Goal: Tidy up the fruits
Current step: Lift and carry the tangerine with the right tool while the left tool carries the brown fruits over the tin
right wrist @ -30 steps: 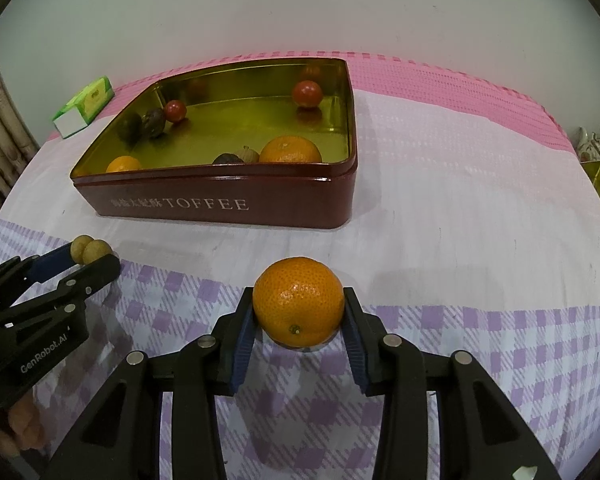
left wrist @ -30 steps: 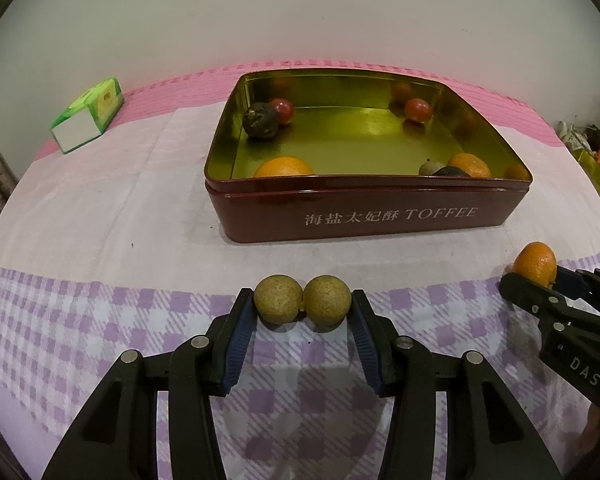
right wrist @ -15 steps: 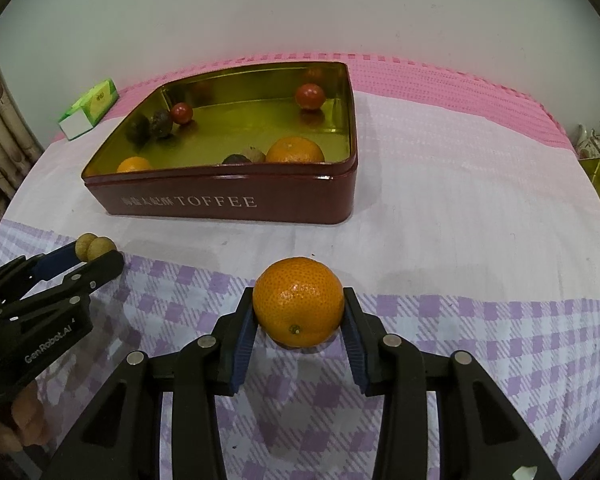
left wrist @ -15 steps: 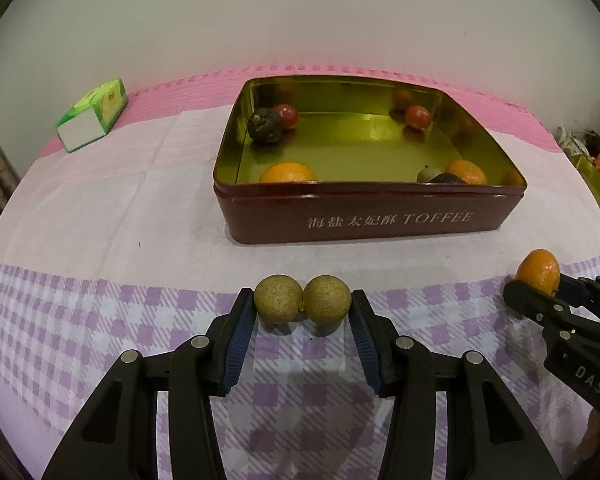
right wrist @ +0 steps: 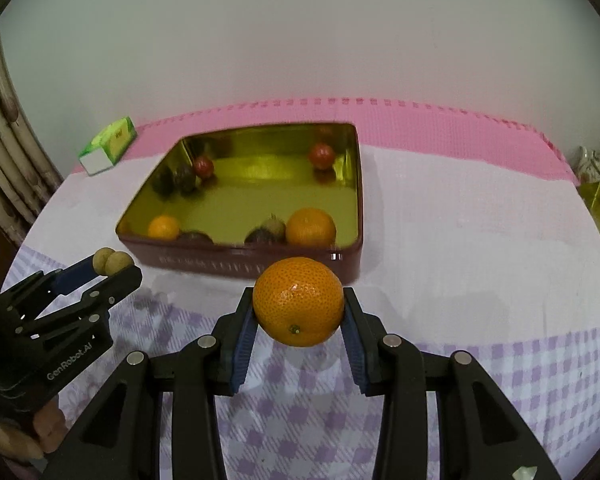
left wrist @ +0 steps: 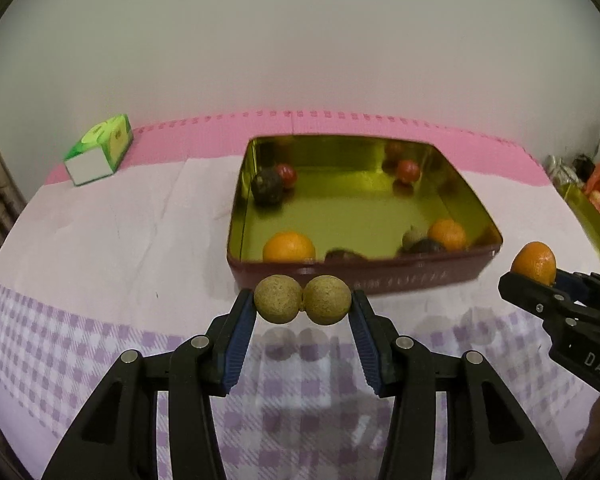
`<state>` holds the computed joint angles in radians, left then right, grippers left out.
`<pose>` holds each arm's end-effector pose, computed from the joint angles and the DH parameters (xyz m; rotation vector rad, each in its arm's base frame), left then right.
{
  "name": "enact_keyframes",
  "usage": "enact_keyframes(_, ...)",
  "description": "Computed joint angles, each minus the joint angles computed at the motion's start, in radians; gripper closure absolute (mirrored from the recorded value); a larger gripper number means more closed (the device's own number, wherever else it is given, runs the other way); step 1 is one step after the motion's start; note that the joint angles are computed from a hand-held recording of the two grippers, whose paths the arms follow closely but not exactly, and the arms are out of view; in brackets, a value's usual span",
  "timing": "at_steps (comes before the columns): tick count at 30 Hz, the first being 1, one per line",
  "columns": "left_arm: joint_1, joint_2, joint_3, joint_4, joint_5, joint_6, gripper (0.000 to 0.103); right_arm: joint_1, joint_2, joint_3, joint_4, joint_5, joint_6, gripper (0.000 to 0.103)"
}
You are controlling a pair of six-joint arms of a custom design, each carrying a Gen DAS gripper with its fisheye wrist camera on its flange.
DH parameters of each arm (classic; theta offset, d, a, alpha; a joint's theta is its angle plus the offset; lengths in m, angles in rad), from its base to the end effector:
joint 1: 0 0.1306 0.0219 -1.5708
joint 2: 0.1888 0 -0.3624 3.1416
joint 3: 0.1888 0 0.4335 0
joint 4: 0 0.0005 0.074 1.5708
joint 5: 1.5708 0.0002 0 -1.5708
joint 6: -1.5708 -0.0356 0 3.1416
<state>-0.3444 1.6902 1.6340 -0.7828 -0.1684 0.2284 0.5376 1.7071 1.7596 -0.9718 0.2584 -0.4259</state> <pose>0.6018 -0.2101 0.3703 0.0615 2.3944 -0.0653 0.5513 0.3175 0.4104 -0.0294 2.4502 0.1012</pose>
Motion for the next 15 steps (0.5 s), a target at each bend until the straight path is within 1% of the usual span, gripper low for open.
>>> enact_keyframes(7,0.019,0.051,0.085,-0.024,0.011,-0.006,0.054,-0.011,0.05,0.081,-0.008,0.009,0.034,0.066)
enact_keyframes(15,0.025,0.106,0.163,-0.039,0.014,-0.037,0.054,-0.022,0.128,0.191,-0.025,0.018,0.079,0.066)
